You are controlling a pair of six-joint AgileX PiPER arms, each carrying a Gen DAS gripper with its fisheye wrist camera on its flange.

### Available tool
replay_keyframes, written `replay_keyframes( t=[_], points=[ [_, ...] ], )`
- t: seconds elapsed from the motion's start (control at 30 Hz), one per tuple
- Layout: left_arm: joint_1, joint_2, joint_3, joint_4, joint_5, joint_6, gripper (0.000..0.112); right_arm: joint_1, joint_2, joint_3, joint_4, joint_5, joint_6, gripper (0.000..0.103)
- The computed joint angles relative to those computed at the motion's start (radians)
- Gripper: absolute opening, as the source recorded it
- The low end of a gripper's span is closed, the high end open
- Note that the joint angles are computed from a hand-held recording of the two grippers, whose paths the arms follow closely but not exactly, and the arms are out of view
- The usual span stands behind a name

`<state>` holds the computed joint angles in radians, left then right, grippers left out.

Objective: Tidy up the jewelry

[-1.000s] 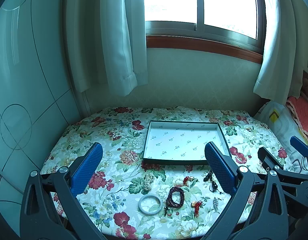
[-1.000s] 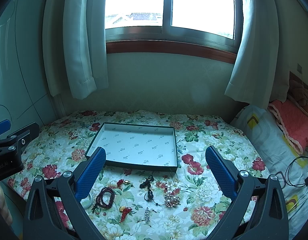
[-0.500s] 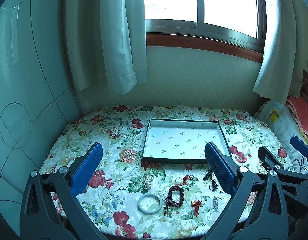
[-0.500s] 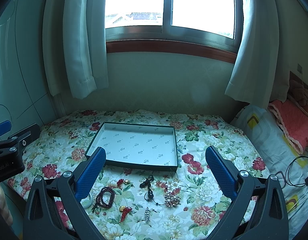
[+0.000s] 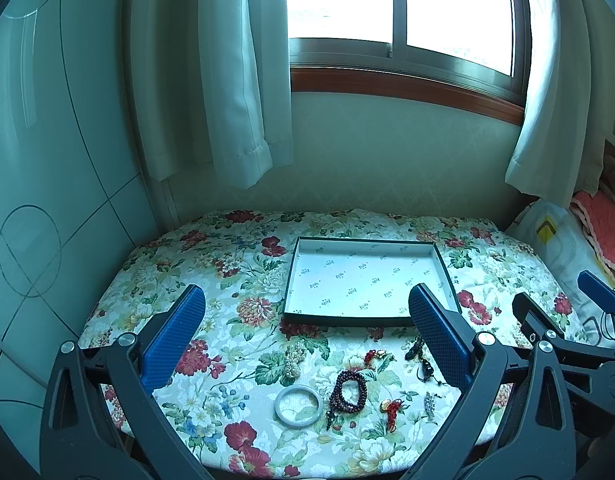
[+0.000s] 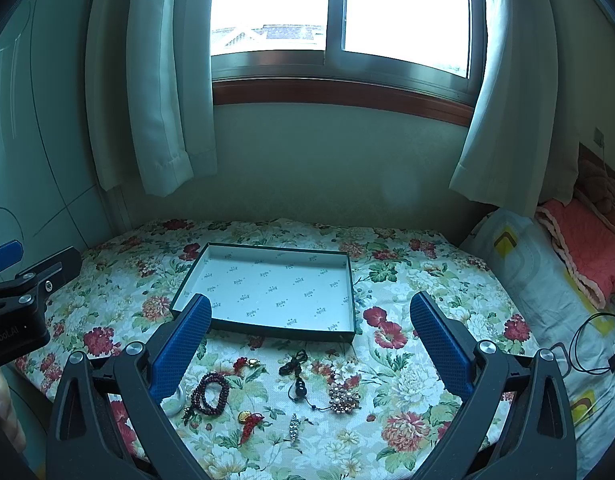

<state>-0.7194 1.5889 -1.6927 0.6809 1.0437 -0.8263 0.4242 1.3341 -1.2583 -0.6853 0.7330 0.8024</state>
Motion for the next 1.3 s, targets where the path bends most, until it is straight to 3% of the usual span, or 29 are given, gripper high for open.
replay_keyframes(
  t=[0.3,0.73,1.3],
  points=[
    [-0.003,0.007,0.006,-0.002,0.002,-0.008,0.101,0.002,-0.003,-0.007,0.011,0.016,-0.009,0.099],
    [0.035,0.032,0.026,-0.032,-0.040,0.011,0.101,-0.052,0.018,0.040,0.037,-0.047,-0.022,0.099],
    [0.264,0.240,0.224,-0.352,-0.215,0.197,0.101,-0.276,0.272,0.209,0.290,-0.284,-0.230,0.099]
  ],
)
